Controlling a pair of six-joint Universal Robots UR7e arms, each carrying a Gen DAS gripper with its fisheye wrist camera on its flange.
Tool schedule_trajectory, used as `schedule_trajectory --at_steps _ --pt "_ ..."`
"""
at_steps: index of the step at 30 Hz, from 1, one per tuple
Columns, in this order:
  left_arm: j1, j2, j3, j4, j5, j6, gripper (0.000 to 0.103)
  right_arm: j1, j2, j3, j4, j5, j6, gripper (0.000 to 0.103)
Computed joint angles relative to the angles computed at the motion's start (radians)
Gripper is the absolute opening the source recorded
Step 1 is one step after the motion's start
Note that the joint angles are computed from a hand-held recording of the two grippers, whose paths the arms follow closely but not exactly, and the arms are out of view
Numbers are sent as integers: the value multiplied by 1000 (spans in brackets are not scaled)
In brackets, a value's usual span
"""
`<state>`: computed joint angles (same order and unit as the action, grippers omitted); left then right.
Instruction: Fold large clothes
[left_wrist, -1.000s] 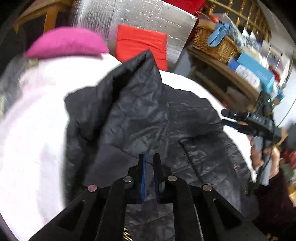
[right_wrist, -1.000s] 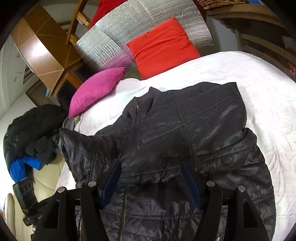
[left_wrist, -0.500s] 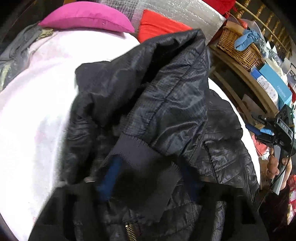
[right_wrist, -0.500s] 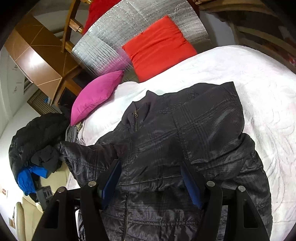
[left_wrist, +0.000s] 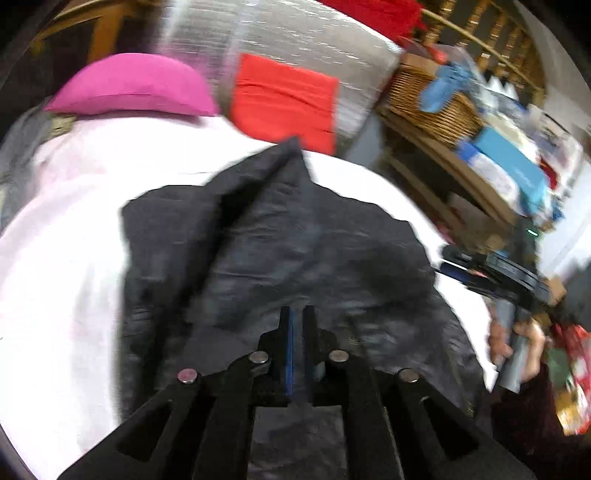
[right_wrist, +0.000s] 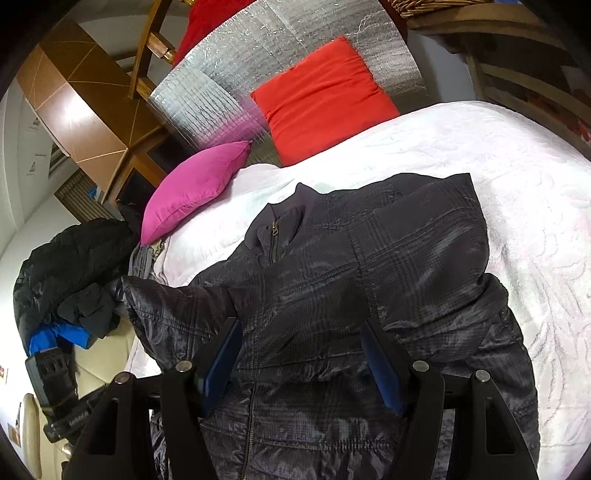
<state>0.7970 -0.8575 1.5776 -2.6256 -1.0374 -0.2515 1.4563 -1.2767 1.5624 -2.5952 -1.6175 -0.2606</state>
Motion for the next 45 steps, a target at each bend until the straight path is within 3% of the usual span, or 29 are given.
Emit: schedule_trajectory --at_steps 2,3,4,10,17,19,21,23,26,27,29,31,33,35,36,38,40,41,45 --pt "22 -2 -11 58 1 -45 40 -3 -3 0 2 6 7 70" --pt "39 1 -18 108 -2 -90 62 -6 -5 -1 5 14 15 70" --pt "47 6 -15 124 -3 -112 68 -8 -6 -1 6 18 19 70" --pt "100 8 21 62 -95 -129 74 -7 -2 -4 14 19 28 72" --pt "118 22 9 -16 -218 -63 68 -7 8 -12 6 18 37 72" --pt "111 43 -23 12 -245 -22 34 -6 10 -12 -3 15 36 72" --pt "95 72 -63 84 -183 -18 23 -5 12 -13 -5 13 33 72" --pt "96 80 -72 94 -166 -28 16 -6 12 -14 -1 13 31 72" --pt "94 64 -34 24 -141 -44 16 -9 7 -12 -2 18 34 72" --pt "88 59 -22 13 -101 -47 22 -11 5 -12 -2 22 35 72" --pt "92 47 -18 39 -103 -63 42 -14 3 -13 -2 29 41 72" --pt "90 40 -17 64 -88 -92 86 -15 4 -14 2 29 46 72" --pt "92 26 0 46 -77 -93 88 -13 5 -16 11 27 45 72" --pt "101 28 -1 56 -115 -90 88 -9 8 -16 10 18 37 72" --pt "95 39 -4 63 -104 -82 86 -7 9 -15 8 14 33 72" --pt "79 57 -13 72 -62 -49 72 -7 10 -14 6 15 33 72" --pt "82 64 -19 82 -87 -40 10 -7 9 -13 1 14 35 72" --pt "88 64 -23 89 -114 -49 0 -9 9 -13 -2 14 37 72" --pt "88 61 -16 31 -205 -53 0 -14 8 -15 -10 18 52 72"
